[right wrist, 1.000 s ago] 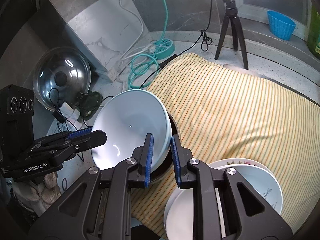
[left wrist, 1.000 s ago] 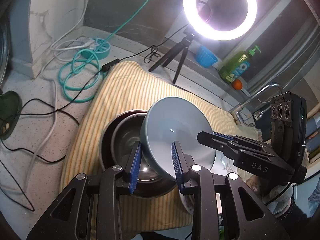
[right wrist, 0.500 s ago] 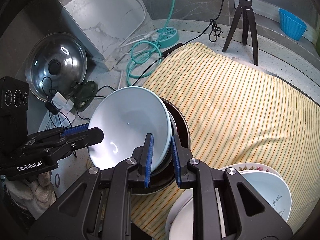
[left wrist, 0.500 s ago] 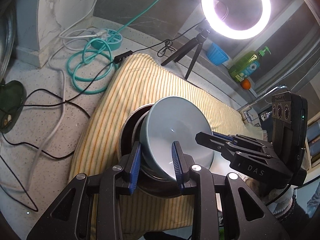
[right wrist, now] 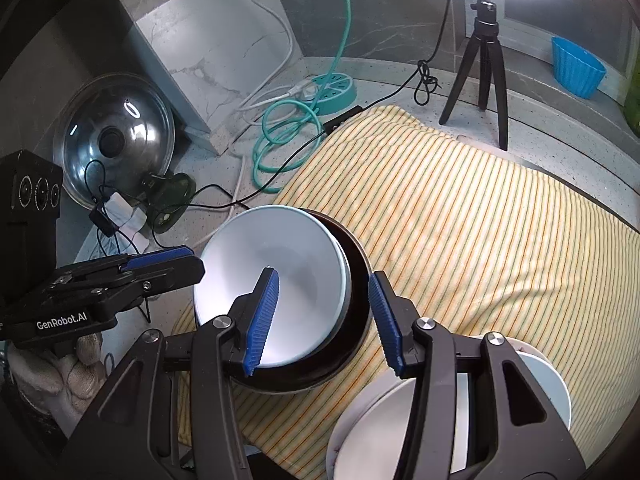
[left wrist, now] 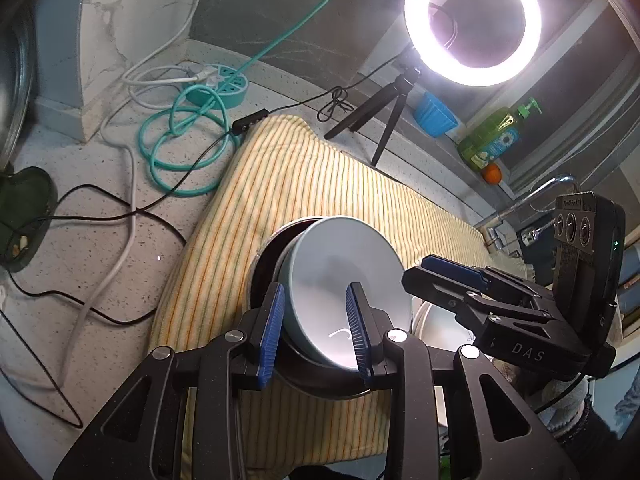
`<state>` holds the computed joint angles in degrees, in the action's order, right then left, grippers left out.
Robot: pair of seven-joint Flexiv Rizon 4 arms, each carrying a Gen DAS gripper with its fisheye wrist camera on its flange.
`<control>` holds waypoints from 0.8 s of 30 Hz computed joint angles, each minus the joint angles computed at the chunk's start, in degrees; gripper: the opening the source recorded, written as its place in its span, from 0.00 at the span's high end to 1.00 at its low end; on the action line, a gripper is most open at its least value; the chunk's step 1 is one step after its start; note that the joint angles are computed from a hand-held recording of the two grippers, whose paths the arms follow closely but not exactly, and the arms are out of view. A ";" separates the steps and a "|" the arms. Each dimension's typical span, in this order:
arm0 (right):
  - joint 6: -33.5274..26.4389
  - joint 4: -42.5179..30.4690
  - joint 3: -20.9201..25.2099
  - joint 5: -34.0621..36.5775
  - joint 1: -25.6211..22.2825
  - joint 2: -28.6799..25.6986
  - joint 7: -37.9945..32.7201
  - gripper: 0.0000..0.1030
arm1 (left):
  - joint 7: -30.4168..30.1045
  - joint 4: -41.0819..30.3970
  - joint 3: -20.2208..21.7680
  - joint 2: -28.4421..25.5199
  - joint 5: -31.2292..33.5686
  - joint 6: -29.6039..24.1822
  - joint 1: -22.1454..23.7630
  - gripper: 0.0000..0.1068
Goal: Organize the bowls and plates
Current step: 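Lower the light blue bowl into the red-outside steel bowl with both grippers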
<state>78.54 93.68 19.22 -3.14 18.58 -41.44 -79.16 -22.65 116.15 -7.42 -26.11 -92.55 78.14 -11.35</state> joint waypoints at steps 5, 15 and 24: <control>0.48 0.98 1.14 1.67 -1.90 0.33 0.08 0.53 | 0.89 0.10 0.58 -0.01 -2.06 0.25 -0.08 0.72; -0.58 0.86 6.24 7.54 -7.90 -0.91 -0.82 0.56 | -0.27 0.62 1.93 -1.10 -3.22 0.33 0.22 0.72; -3.35 -1.39 8.12 11.69 -8.84 -2.22 -4.08 0.69 | -2.75 0.85 1.13 -2.13 -1.71 -2.73 2.19 0.74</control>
